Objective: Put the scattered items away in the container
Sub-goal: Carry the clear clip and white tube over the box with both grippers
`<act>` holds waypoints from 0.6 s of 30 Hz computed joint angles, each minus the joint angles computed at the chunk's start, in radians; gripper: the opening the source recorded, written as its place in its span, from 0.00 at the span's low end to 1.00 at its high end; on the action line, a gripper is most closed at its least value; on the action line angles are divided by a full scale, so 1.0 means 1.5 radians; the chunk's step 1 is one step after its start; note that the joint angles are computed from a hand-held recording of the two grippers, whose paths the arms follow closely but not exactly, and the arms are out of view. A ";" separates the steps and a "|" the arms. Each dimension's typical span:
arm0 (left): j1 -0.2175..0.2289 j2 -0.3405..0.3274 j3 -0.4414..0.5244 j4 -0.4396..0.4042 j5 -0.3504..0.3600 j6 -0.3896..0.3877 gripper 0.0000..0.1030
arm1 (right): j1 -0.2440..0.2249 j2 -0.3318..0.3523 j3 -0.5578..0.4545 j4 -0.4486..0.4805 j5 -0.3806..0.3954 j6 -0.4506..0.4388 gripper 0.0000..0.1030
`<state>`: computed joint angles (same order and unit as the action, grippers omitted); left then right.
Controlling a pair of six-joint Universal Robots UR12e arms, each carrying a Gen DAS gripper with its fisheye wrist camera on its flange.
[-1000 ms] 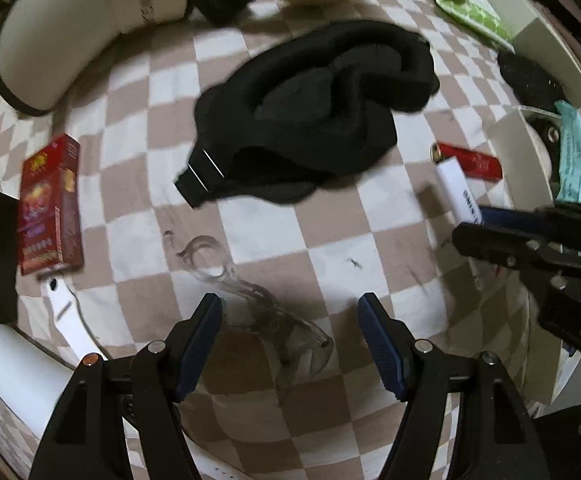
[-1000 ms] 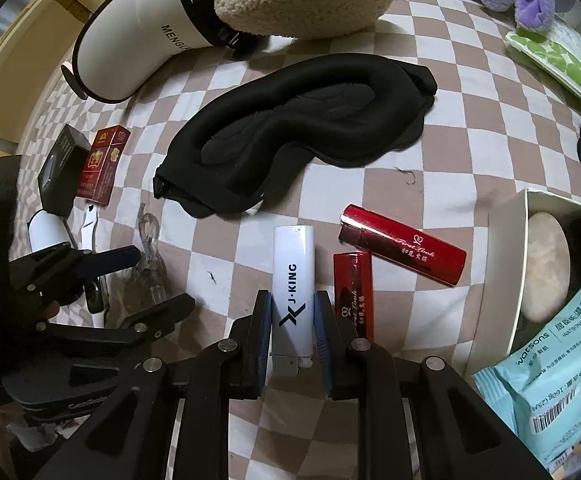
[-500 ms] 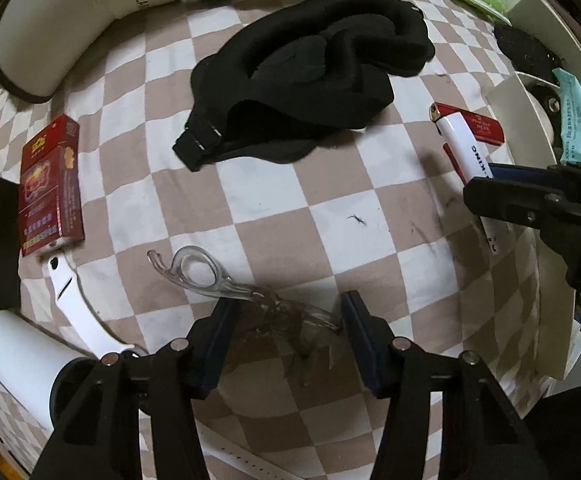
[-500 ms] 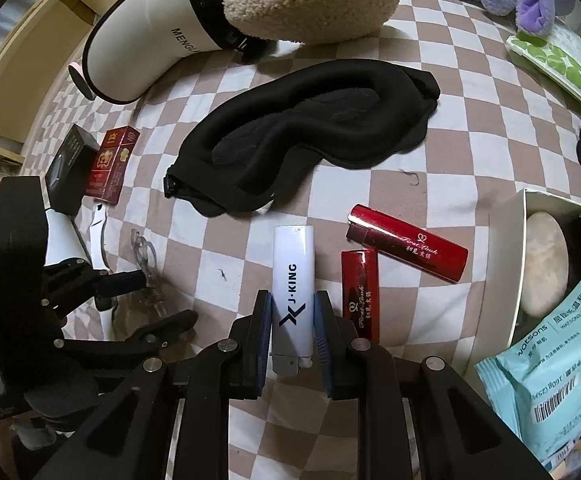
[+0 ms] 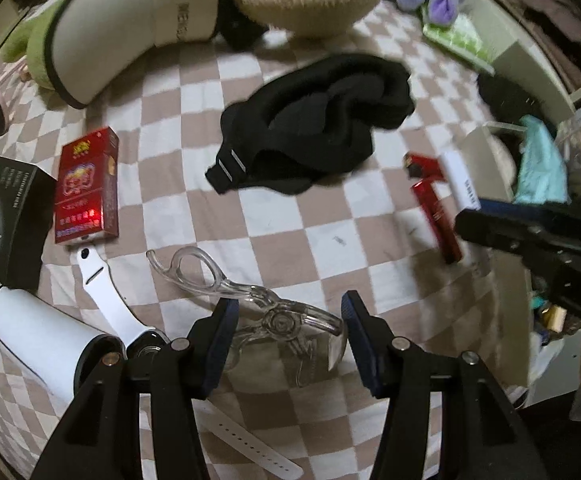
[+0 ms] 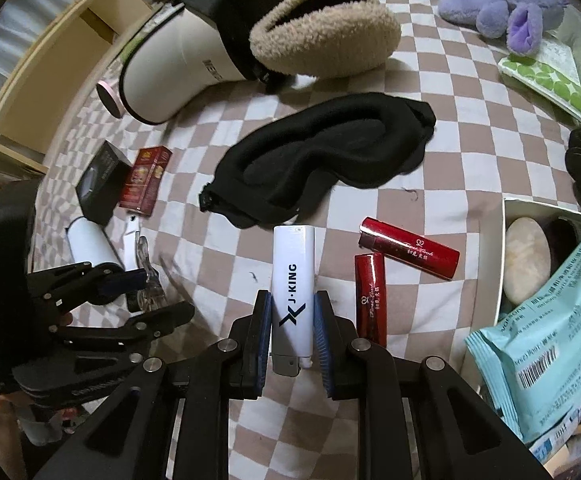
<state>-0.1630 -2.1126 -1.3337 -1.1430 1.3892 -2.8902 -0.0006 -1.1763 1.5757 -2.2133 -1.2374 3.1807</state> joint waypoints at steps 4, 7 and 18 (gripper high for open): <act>0.001 0.017 -0.012 0.016 -0.023 -0.002 0.52 | -0.006 -0.011 0.009 -0.015 0.014 0.010 0.21; 0.001 0.029 -0.026 0.033 -0.035 -0.006 0.52 | -0.010 -0.019 0.018 -0.029 0.023 0.020 0.21; 0.011 0.064 -0.053 0.094 -0.092 -0.037 0.52 | -0.034 -0.064 0.062 -0.108 0.063 0.065 0.21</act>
